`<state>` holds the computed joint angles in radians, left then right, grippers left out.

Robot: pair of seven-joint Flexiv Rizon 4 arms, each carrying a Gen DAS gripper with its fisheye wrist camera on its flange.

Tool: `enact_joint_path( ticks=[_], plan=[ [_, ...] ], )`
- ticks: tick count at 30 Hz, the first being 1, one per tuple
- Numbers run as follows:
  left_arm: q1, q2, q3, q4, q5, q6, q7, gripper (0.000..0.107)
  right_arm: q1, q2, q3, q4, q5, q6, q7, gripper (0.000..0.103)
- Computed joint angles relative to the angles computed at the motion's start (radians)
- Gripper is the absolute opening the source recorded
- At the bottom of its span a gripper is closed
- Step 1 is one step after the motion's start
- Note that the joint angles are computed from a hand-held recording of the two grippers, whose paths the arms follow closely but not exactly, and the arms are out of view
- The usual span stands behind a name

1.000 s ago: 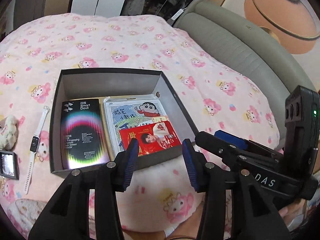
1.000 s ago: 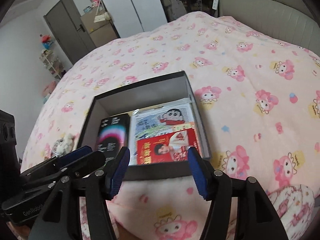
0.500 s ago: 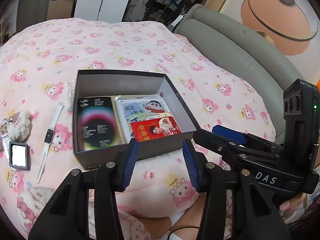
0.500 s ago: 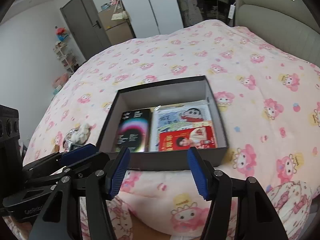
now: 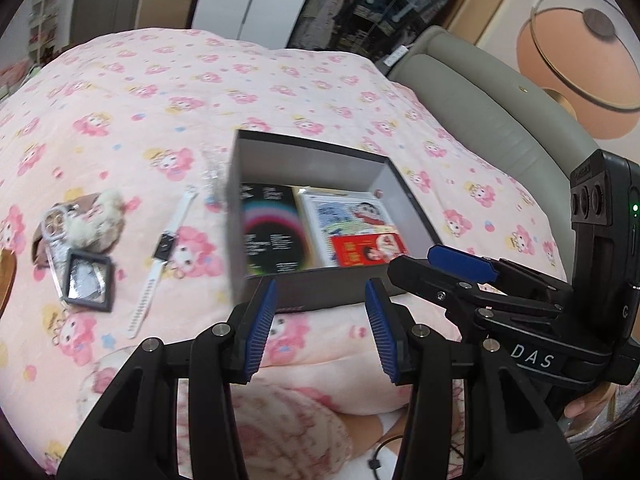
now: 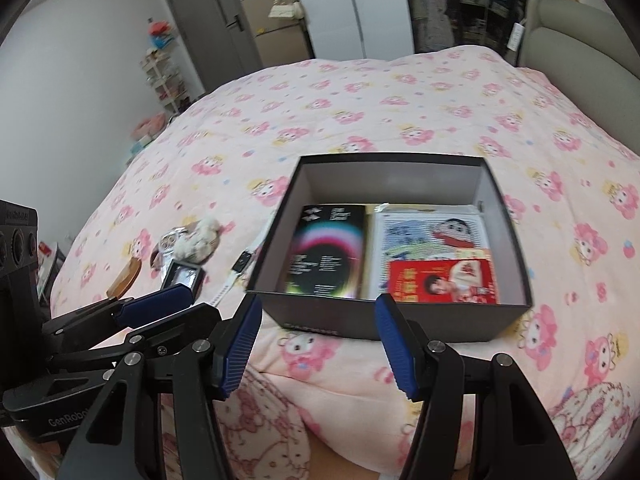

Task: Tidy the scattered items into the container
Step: 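Move both grippers to the black square frame on the bedspread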

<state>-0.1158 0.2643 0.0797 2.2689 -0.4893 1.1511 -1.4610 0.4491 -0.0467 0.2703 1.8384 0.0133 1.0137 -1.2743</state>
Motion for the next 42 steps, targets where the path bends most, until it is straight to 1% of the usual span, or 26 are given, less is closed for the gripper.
enact_joint_path(
  ticks=[6,10,14,17,20,21,22,25,28,30,33,36,37,39,40,42],
  plan=[
    [0.042,0.053,0.038,0.055,0.023,-0.003,-0.019,0.047,0.045,-0.055,0.018,-0.050,-0.041,-0.024,0.005,0.056],
    [0.086,0.083,0.057,0.091,0.052,-0.007,-0.052,0.047,0.075,-0.097,0.029,-0.085,-0.066,-0.034,-0.003,0.056],
    [0.124,0.097,0.079,0.122,0.063,-0.011,-0.077,0.047,0.096,-0.160,0.046,-0.154,-0.032,-0.074,-0.051,0.056],
    [0.137,0.098,0.102,0.150,0.038,-0.001,-0.074,0.047,0.109,-0.215,0.062,-0.220,0.006,-0.130,-0.100,0.056],
    [0.160,0.087,0.120,0.174,0.015,0.007,-0.081,0.047,0.126,-0.273,0.070,-0.292,0.031,-0.189,-0.133,0.056],
    [0.170,0.082,0.124,0.179,0.013,0.007,-0.079,0.047,0.132,-0.288,0.070,-0.310,0.037,-0.204,-0.140,0.056],
    [0.191,0.077,0.118,0.183,0.026,0.011,-0.103,0.047,0.136,-0.304,0.071,-0.330,0.043,-0.218,-0.147,0.056],
    [0.220,0.047,0.132,0.192,0.022,0.009,-0.099,0.047,0.148,-0.354,0.076,-0.394,0.068,-0.267,-0.166,0.056],
    [0.221,0.014,0.150,0.208,-0.043,0.031,-0.063,0.047,0.164,-0.405,0.075,-0.460,0.077,-0.328,-0.182,0.056],
    [0.240,-0.008,0.151,0.212,-0.054,0.043,-0.057,0.047,0.178,-0.442,0.072,-0.502,0.076,-0.367,-0.192,0.056],
    [0.256,-0.047,0.156,0.213,-0.098,0.073,-0.032,0.047,0.193,-0.497,0.066,-0.569,0.082,-0.420,-0.194,0.056],
    [0.295,-0.081,0.150,0.205,-0.081,0.097,-0.048,0.047,0.214,-0.558,0.054,-0.643,0.079,-0.473,-0.177,0.056],
    [0.294,-0.098,0.154,0.203,-0.113,0.113,-0.027,0.047,0.220,-0.576,0.052,-0.666,0.078,-0.489,-0.175,0.056],
    [0.277,-0.123,0.156,0.201,-0.212,0.140,0.042,0.047,0.230,-0.614,0.050,-0.714,0.081,-0.521,-0.178,0.056],
    [0.265,-0.140,0.154,0.197,-0.284,0.157,0.094,0.046,0.235,-0.628,0.048,-0.731,0.081,-0.534,-0.180,0.056],
    [0.260,-0.166,0.142,0.188,-0.366,0.178,0.161,0.046,0.246,-0.657,0.042,-0.767,0.078,-0.556,-0.179,0.056]
  ],
)
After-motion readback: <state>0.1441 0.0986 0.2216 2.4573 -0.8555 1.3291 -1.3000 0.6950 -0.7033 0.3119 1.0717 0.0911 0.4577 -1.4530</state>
